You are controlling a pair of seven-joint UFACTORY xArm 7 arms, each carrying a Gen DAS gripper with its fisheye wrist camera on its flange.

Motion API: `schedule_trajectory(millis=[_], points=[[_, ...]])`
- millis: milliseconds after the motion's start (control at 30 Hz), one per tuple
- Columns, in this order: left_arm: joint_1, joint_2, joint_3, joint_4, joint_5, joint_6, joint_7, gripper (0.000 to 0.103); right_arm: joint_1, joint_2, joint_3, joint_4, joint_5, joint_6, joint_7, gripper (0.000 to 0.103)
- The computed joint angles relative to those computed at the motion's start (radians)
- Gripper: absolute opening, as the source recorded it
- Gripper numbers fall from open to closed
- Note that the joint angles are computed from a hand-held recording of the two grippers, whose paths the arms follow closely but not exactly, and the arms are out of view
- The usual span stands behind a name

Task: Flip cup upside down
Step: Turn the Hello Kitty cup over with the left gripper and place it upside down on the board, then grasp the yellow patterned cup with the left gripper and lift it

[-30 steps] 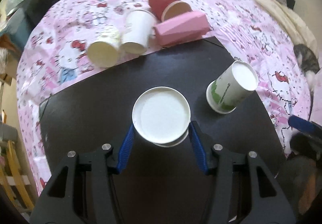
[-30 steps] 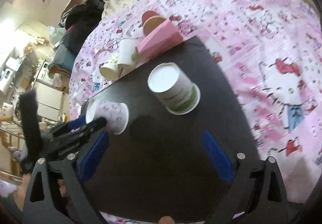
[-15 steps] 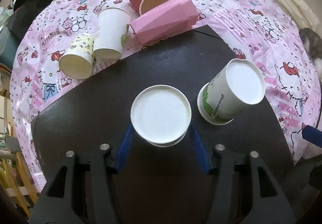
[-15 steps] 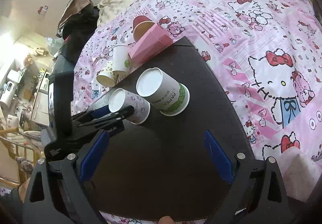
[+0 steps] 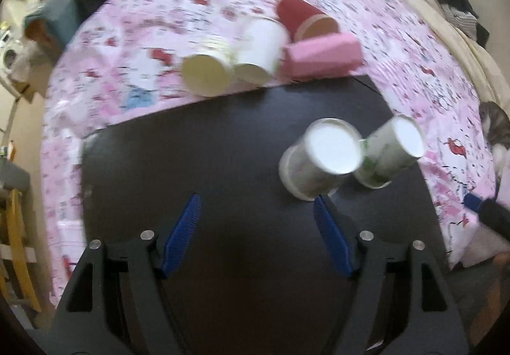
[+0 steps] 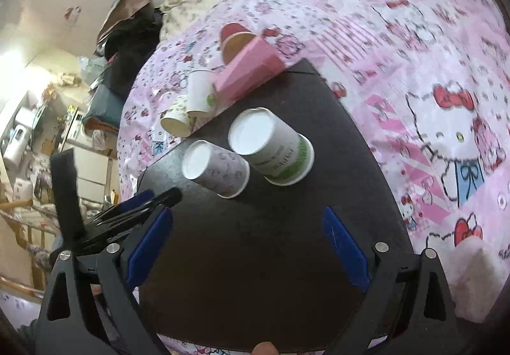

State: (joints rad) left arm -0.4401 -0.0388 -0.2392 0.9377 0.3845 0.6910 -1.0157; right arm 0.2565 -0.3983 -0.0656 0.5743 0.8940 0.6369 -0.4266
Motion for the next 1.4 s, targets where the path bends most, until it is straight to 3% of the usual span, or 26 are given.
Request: schedule_trajectory(millis=[200, 333, 433, 567, 633, 700, 800, 933, 1067, 1400], points=[[0.068, -0.167, 0.001, -0.136, 0.098, 0.005, -0.065, 0.071, 0.039, 0.016, 0.049, 0.053, -0.042, -0.073, -0.015, 0.102], [0.12, -0.151, 0.039, -0.123, 0.026, -0.056, 0.044, 0.071, 0.061, 0.083, 0.055, 0.128, -0.074, -0.073, -0.019, 0.103], [0.148, -0.057, 0.078, -0.021, -0.074, -0.048, 0.195, 0.071, 0.059, 0.119, 0.062, 0.156, -0.079, -0.076, -0.022, 0.103], [0.174, 0.081, 0.106, 0.133, -0.125, -0.01, 0.299, 0.071, 0.05, 0.155, 0.066, 0.173, -0.065, -0.063, -0.027, 0.103], [0.179, 0.182, 0.118, 0.252, -0.152, 0.042, 0.35, 0.07, 0.042, 0.163, 0.071, 0.174, -0.06, -0.062, -0.03, 0.103], [0.195, 0.285, 0.123, 0.37, -0.244, 0.074, 0.431, 0.069, 0.033, 0.169, 0.076, 0.175, -0.065, -0.067, -0.028, 0.103], [0.187, 0.411, 0.139, 0.528, -0.277, 0.142, 0.484, 0.069, 0.022, 0.176, 0.073, 0.175, -0.059, -0.061, -0.028, 0.103], [0.153, 0.565, 0.17, 0.728, -0.263, 0.242, 0.502, 0.069, 0.006, 0.189, 0.065, 0.182, -0.027, -0.035, -0.041, 0.103], [0.135, 0.659, 0.188, 0.843, -0.256, 0.318, 0.519, 0.069, -0.006, 0.19, 0.072, 0.185, -0.022, -0.028, -0.044, 0.103], [0.127, 0.775, 0.188, 0.968, -0.299, 0.406, 0.563, 0.054, -0.016, 0.191, 0.08, 0.186, -0.029, -0.01, -0.045, 0.103]])
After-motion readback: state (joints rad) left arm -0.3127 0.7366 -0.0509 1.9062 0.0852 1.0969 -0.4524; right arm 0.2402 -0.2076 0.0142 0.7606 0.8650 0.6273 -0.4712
